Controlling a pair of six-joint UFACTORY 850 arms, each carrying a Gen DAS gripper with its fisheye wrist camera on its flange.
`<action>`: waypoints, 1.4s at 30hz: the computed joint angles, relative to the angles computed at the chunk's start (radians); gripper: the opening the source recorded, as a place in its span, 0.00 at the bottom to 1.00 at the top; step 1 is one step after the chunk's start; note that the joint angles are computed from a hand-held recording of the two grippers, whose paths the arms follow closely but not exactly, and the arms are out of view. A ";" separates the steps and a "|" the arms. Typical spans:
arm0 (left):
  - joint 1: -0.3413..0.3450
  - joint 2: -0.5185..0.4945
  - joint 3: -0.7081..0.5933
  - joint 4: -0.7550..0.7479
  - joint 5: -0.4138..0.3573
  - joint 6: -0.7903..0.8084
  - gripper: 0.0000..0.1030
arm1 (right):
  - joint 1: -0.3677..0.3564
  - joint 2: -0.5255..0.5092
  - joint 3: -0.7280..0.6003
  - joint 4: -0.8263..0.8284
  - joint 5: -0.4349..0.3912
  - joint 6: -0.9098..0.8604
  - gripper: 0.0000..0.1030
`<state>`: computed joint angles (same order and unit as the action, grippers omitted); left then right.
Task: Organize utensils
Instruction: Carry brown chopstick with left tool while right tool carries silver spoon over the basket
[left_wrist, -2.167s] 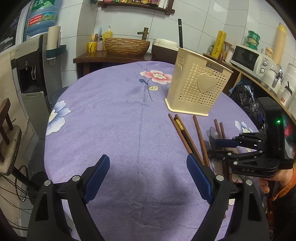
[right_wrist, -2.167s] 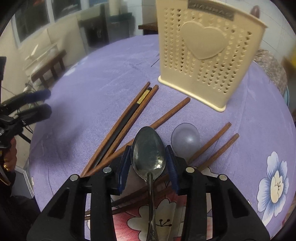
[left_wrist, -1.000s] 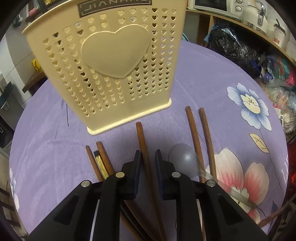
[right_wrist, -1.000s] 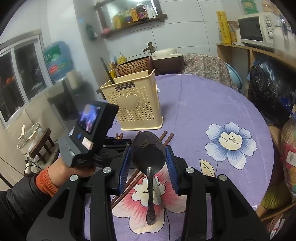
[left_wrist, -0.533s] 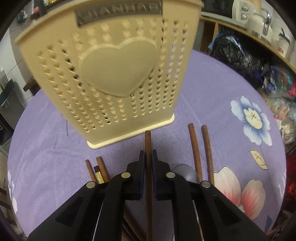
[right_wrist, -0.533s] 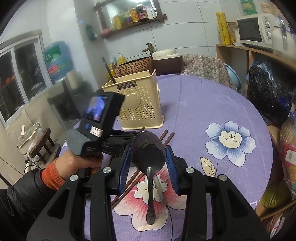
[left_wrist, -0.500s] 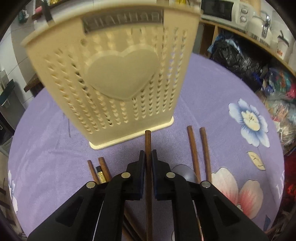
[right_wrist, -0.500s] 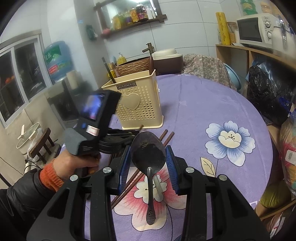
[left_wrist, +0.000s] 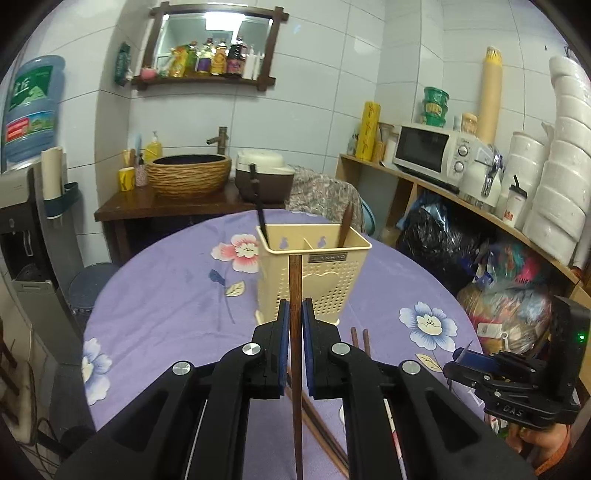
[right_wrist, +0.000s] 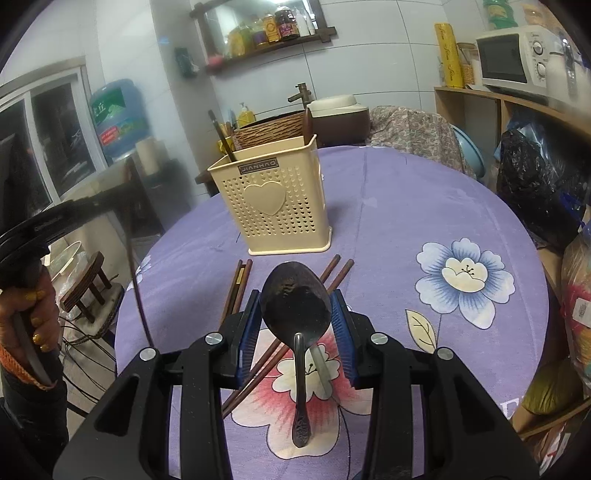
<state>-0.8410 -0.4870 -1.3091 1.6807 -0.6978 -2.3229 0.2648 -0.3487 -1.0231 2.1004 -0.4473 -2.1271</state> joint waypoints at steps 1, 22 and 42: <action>0.001 -0.003 -0.006 -0.005 -0.004 0.004 0.08 | 0.003 0.000 0.000 -0.002 0.001 0.000 0.37; 0.059 0.080 0.013 0.121 0.032 -0.082 0.08 | 0.016 -0.026 -0.154 -0.165 -0.053 0.116 0.37; 0.148 -0.213 -0.504 0.092 -0.147 0.116 0.08 | 0.104 -0.381 -0.781 0.178 0.166 -0.118 0.37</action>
